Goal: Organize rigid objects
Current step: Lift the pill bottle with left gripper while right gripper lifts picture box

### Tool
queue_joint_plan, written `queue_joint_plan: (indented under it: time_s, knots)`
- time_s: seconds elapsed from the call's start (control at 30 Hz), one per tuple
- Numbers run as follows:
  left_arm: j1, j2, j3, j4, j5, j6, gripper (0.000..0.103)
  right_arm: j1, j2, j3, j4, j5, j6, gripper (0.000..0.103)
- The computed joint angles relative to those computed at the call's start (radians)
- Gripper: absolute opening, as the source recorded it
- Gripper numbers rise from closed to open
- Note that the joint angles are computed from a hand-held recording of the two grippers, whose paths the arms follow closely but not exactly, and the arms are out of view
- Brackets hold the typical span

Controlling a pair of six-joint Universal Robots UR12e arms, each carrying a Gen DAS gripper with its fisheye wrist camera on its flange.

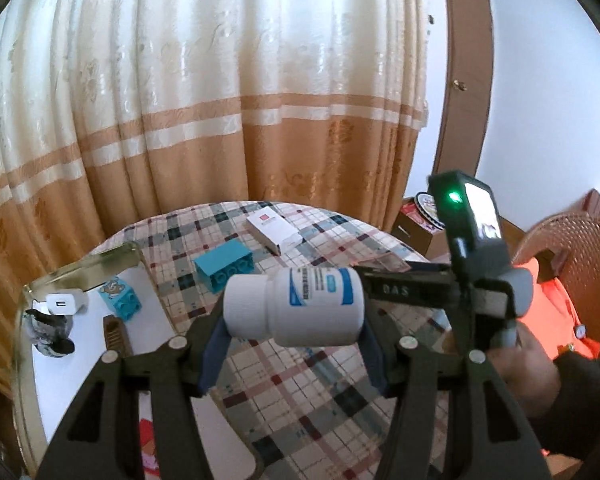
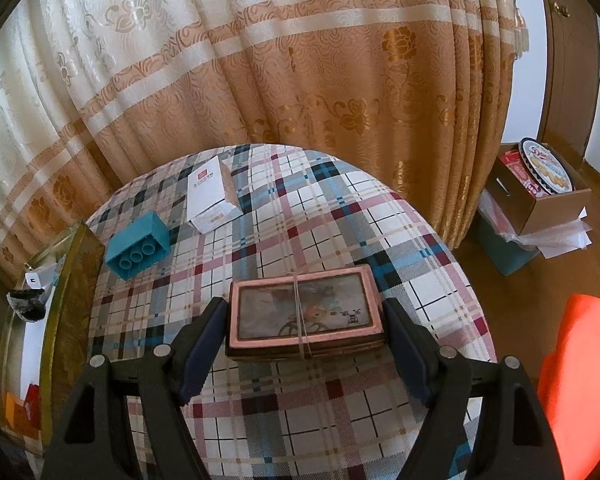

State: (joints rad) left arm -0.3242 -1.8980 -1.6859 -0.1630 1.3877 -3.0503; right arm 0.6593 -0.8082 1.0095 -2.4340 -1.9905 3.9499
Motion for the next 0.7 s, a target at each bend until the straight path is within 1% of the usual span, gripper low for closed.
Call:
queue_joint_plan:
  time_s: [0.03, 0.13, 0.2, 0.33, 0.47, 0.53, 0.6, 0.63, 0.7]
  knots:
    - [0.002, 0.006, -0.01, 0.015, -0.01, 0.007, 0.057, 0.001, -0.001, 0.002, -0.004, 0.0, 0.004, 0.08]
    - [0.007, 0.022, -0.034, 0.043, -0.027, 0.026, 0.057, 0.006, -0.017, 0.037, -0.065, 0.003, 0.033, 0.079]
    - [0.007, 0.03, -0.045, 0.06, -0.029, 0.042, 0.057, 0.015, -0.018, 0.042, -0.083, -0.007, 0.028, 0.079]
    - [0.005, 0.041, -0.059, 0.083, -0.025, 0.063, 0.057, 0.032, -0.016, 0.031, -0.086, -0.012, -0.001, 0.079]
    - [0.011, 0.052, -0.072, 0.099, -0.035, 0.054, 0.057, 0.043, -0.011, 0.015, -0.087, -0.018, -0.023, 0.079]
    - [0.013, 0.056, -0.076, 0.098, -0.031, 0.049, 0.057, 0.046, -0.005, 0.002, -0.062, -0.026, -0.032, 0.078]
    - [0.016, 0.061, -0.083, 0.095, -0.032, 0.045, 0.057, 0.045, -0.004, -0.002, -0.029, -0.023, -0.012, 0.074]
    - [0.016, 0.063, -0.086, 0.098, -0.03, 0.044, 0.057, 0.044, -0.006, 0.001, -0.021, -0.018, 0.0, 0.074]
    - [0.017, 0.066, -0.092, 0.096, -0.026, 0.043, 0.057, 0.042, -0.011, 0.015, -0.037, -0.012, 0.004, 0.074]
